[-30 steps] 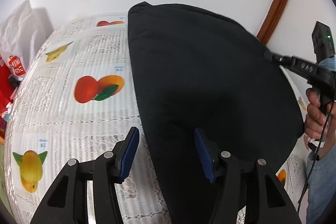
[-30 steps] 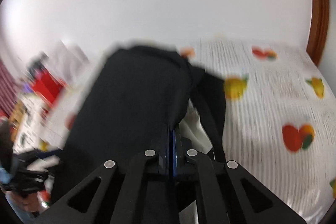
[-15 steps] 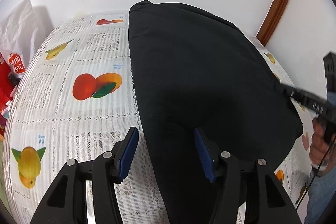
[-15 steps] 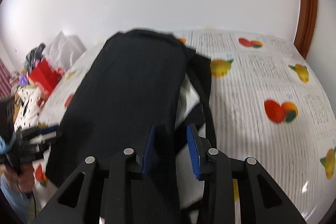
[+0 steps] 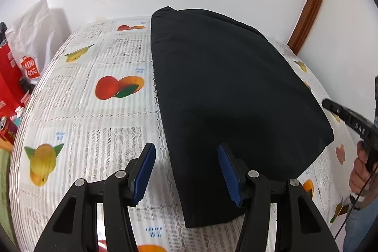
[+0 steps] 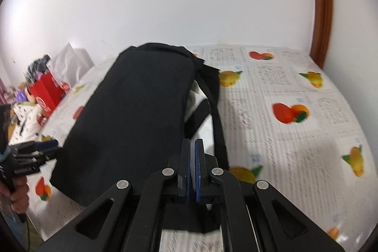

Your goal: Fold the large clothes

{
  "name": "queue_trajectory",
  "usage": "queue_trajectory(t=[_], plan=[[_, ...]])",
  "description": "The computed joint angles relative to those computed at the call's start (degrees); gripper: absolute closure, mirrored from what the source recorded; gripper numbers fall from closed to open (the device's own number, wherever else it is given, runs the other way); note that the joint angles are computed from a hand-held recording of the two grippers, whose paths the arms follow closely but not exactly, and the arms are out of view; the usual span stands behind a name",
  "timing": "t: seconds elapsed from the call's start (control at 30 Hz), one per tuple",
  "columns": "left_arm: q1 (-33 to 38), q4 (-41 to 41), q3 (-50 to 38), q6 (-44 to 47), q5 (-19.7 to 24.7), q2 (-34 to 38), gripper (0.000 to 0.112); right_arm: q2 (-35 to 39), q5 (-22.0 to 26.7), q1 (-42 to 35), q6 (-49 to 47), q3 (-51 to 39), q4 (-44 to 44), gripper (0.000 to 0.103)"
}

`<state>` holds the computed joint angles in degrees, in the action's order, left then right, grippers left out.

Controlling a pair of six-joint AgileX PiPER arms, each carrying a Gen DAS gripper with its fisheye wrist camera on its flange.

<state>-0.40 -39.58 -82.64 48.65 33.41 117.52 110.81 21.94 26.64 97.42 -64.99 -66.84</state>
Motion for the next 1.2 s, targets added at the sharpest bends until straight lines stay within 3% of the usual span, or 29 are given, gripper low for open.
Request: queue_trajectory(t=[0.23, 0.37, 0.53, 0.63, 0.73, 0.83, 0.93, 0.97, 1.03, 1.2], plan=[[1.12, -5.0, 7.22, 4.8, -2.5, -4.5, 0.057, 0.34, 7.91, 2.88, -6.05, 1.06, 10.13, 0.093], [1.84, -8.04, 12.29, 8.15, -4.46, -8.52, 0.052, -2.77, 9.72, 4.86, -1.51, 5.47, 9.61, 0.088], [2.86, -11.31, 17.66, 11.09, -5.81, -13.52, 0.046, -7.75, 16.95, 10.8, 4.54, 8.53, 7.58, 0.057], [3.35, -13.63, 21.19, 13.27, -6.5, -17.16, 0.043, -10.22, 22.25, 14.74, 5.45, 8.59, 8.82, 0.046], [3.52, -15.79, 25.19, 15.81, -7.65, -21.44, 0.039, -12.82, 26.18, 18.31, 6.26, 8.71, 10.65, 0.038], [3.77, -17.6, 28.63, 18.25, -8.13, -25.53, 0.034, -15.22, 27.49, 21.08, 6.56, 8.72, 12.52, 0.037], [4.65, -19.61, 32.81, 19.86, -7.85, -31.03, 0.029, -15.96, 32.4, 24.9, 6.58, 7.17, 14.27, 0.035], [4.76, -20.0, 33.79, 20.06, -7.92, -32.32, 0.027, -16.0, 34.1, 26.06, 6.37, 6.52, 14.74, 0.033], [5.16, -19.84, 35.73, 19.82, -7.79, -35.12, 0.027, -15.86, 38.13, 28.72, 6.71, 5.28, 15.27, 0.018], [5.91, -18.88, 39.55, 19.51, -7.38, -40.6, 0.025, -16.18, 45.96, 36.04, 10.16, 4.3, 14.88, 0.01]])
